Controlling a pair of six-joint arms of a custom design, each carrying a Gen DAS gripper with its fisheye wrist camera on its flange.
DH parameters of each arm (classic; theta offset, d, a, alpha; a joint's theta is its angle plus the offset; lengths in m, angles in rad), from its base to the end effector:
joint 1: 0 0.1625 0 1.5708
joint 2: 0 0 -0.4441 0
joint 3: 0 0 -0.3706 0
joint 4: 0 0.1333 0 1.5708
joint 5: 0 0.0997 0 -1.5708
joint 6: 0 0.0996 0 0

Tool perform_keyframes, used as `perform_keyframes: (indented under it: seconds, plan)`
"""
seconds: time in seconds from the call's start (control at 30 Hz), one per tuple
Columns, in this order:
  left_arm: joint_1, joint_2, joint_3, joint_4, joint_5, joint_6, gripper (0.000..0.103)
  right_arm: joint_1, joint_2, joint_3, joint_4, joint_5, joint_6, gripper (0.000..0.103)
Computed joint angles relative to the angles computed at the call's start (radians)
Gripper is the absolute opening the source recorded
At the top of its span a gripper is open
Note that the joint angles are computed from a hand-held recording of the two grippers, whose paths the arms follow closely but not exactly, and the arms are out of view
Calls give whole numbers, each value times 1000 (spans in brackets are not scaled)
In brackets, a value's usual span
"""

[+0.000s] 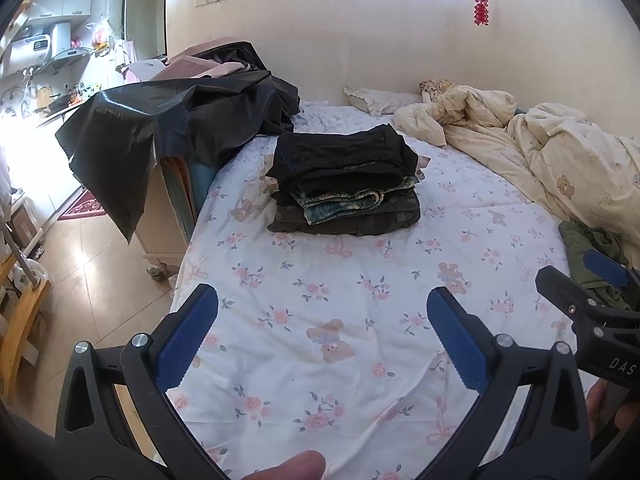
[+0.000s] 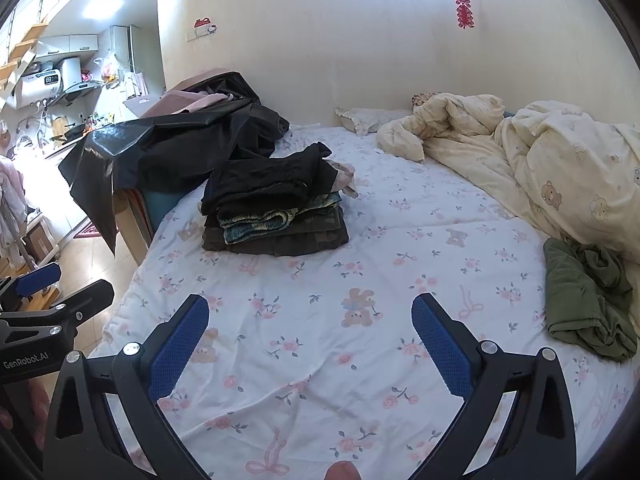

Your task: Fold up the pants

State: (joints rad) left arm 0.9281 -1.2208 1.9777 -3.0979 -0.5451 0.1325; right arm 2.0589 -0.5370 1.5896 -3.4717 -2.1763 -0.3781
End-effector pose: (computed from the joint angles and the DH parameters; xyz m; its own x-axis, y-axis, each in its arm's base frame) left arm -0.1423 -0.5546 0.3575 -0.7083 -0.0885 -0.7004 0.5284 0.5914 -0.6091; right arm 0.3924 -0.5757 0.0884 -0.7465 -0.2235 0.6267 -0.6302 0.5397 -0.5582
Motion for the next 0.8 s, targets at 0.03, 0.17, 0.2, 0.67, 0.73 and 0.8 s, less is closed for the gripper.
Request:
perform_keyframes:
  seconds: [0.03,0.17,0.2,0.67,0.73,0.8]
  plan:
    - [0,0,-1,-2,0,3,103,0,0,0,0,0,0,103]
    - [0,0,-3,-1,0,6,103,0,0,0,-2,1,-3,103]
    - [0,0,-4,-2,0,7,103,0,0,0,-2,1,-3,103]
    - [2,-1,-5,2,0,10,103,0,-2,0,2,-2,9,103]
    - [2,-2,-5,4,0,9,103,0,-1,0,2,-3,9,103]
    - [3,-4,-4,8,-3,6,103,0,-2,1,3,-2,9,103]
